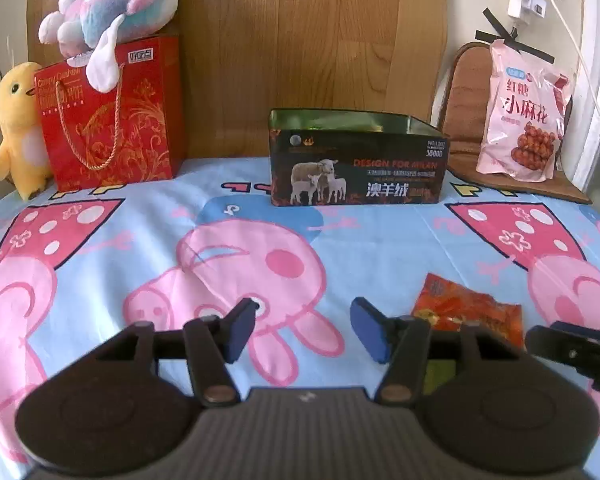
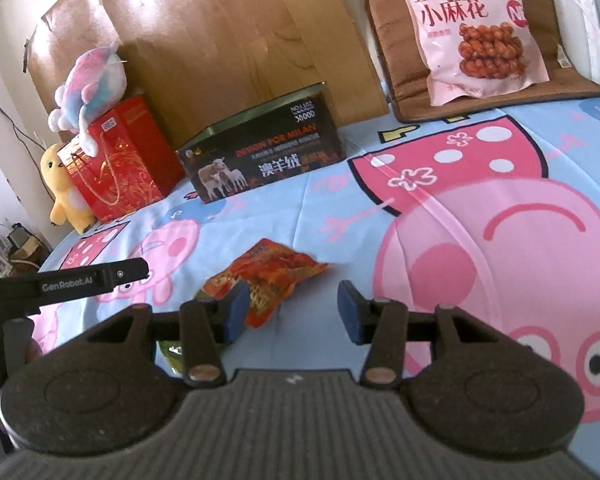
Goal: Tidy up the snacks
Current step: 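Move the left tool back to the orange candy bag and green bag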
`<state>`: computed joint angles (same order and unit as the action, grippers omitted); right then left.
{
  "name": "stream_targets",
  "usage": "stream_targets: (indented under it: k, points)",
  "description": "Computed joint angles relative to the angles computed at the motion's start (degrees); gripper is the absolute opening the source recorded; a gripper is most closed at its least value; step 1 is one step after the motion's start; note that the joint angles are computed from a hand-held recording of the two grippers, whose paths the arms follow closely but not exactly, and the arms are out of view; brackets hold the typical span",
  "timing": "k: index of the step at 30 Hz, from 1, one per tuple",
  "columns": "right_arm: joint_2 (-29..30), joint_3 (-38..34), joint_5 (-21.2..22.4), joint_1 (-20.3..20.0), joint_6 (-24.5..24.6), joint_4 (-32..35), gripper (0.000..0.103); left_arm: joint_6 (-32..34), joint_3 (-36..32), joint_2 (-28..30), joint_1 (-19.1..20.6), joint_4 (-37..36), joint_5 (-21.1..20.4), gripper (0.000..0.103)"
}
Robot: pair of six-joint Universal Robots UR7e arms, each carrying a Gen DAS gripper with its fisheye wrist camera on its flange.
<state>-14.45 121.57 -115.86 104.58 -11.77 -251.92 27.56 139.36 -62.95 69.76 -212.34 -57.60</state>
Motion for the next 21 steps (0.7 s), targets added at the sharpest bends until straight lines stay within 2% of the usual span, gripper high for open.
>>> stream_targets:
  k: [6,9,10,12,13,14,18,21]
  points:
    - [1.6,-1.1,-2.0,1.7,-1.4,-1.6,0.052,0.0,1.3,0.2,-0.2,-1.2,-0.3,0.058]
    - [2.4,-1.6,-3.0,2.7,-0.7,-2.6,0.056,0.0,1.9,0.3,-0.6,-1.8,-0.1,0.06]
    - [2.6,-1.8,-3.4,2.9,-0.7,-2.9,0.057,-0.1,2.3,0.3,-0.8,-2.2,0.2,0.063]
    - [3.2,-2.4,-5.1,3.8,-1.0,-3.4,0.064,0.0,2.8,0.7,-1.2,-3.6,0.8,0.075]
    - [3.7,-2.8,-5.9,4.1,-1.4,-4.0,0.067,0.3,3.2,1.2,-1.5,-5.5,1.3,0.086]
    - [4.0,-3.1,-6.5,4.4,-1.8,-4.4,0.067,1.0,3.7,1.9,-1.8,-7.6,1.7,0.089]
    - [4.6,-3.1,-7.3,5.2,-1.0,-4.9,0.068,1.8,5.0,3.4,-3.5,-12.1,4.4,0.09]
    - [5.1,-3.1,-8.1,5.8,-0.2,-5.8,0.073,2.4,6.1,4.9,-4.6,-15.9,6.3,0.091]
